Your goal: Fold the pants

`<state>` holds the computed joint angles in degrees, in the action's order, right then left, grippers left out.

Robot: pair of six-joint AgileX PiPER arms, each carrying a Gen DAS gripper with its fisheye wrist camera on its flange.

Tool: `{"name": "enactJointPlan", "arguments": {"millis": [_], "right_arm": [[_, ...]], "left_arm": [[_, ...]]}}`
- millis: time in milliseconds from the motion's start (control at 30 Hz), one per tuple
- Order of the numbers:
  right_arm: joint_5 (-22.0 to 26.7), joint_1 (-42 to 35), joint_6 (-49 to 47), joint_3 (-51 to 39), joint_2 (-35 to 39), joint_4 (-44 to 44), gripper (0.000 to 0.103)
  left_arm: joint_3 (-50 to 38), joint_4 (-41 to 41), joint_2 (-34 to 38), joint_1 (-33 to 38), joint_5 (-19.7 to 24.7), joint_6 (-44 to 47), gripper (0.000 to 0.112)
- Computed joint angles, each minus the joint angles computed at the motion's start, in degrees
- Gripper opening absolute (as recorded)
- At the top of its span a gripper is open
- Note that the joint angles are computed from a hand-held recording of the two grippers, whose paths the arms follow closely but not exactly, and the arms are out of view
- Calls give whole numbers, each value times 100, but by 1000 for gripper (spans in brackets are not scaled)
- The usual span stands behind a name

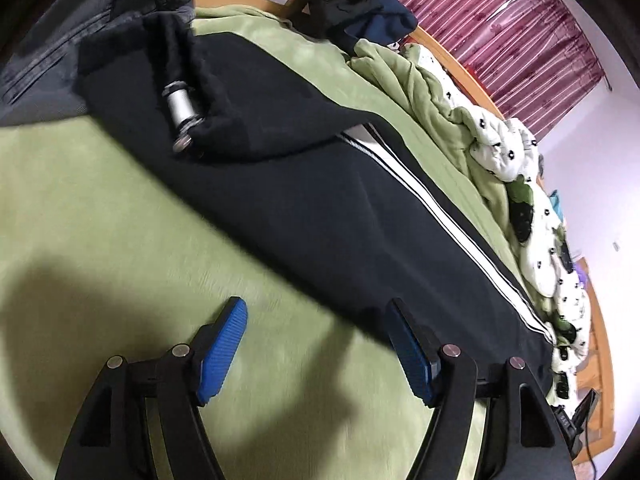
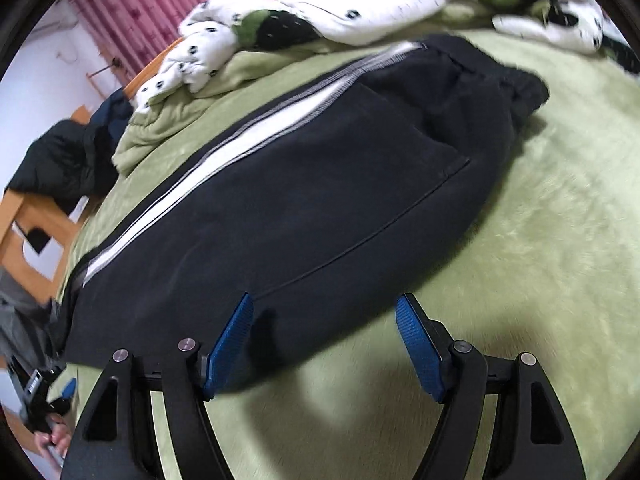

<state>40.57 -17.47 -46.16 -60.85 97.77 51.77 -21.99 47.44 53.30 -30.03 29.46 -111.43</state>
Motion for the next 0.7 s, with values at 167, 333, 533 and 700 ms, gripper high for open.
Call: {"name": "enactJointPlan", "arguments": {"millis": [167,333,533,700], "right_arm": [[-143,194,260,-725,589,124,75],[-613,462,974,-1419,1139,-96,61],[-672,290,911,-1479,1171,405,12],[-464,-20,446,-1039,661,977,10]], "left_arm": [[-897,-668,1129,1074,-277,1569,68],[-905,-145,1445,1564,-658,1151,40],[-668,-299,1130,1796,-980,1111,12],[-561,-229,523,945,-260,714,10]]}}
